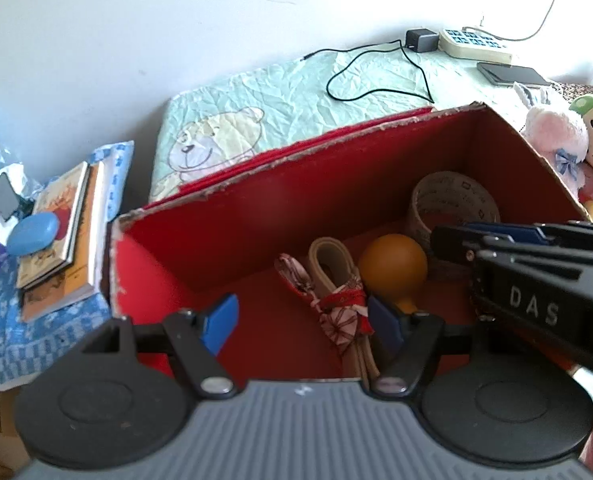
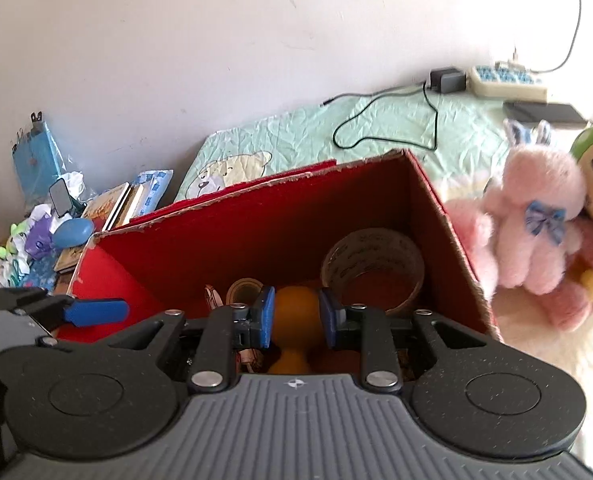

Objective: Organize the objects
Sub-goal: 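Withdraw the right gripper from the box toward the red gift carton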

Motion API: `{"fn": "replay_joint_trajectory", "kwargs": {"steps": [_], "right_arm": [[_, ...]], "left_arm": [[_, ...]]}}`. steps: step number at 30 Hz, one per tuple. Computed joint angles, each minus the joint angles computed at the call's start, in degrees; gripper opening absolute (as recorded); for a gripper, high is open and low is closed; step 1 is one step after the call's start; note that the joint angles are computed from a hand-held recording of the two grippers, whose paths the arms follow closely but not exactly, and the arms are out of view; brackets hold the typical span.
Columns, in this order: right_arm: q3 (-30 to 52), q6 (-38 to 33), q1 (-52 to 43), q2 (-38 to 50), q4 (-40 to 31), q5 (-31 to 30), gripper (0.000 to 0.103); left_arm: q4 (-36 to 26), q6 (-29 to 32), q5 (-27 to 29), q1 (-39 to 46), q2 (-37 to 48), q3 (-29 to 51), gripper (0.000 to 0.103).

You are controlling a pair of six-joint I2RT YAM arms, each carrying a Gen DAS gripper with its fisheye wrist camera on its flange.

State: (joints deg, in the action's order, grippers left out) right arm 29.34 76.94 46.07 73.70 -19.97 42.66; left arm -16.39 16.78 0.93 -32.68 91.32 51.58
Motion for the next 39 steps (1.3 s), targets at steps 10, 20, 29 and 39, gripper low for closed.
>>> {"fn": "replay_joint_trajectory", "kwargs": {"steps": [10,20,29,39], "right_arm": [[4.0,8.2,8.4,0.3,-12.2,5.7,0.035],[4.7,16.6,16.6,-1.8,-19.7,8.1,0.035],[5.2,26.7,24.2,-3.0,-27.8,9.6,0.038],[4.1,33.4,30.3,-4.7,-32.3,8.8,0.039]], "left_arm": [[-3.3,-2.4,-3.0,-0.6,-8.9,-4.5,0.078],[-7.3,-6.3,-5.6,-1.9,-17.4,-8.6,0.081],[-11.6,-11.6,-9.3,-5.5,-23.8,-11.3,0.081],[-15.2,-17.0,-13.4,-10.0,-28.2,-13.7,0.082]]}}
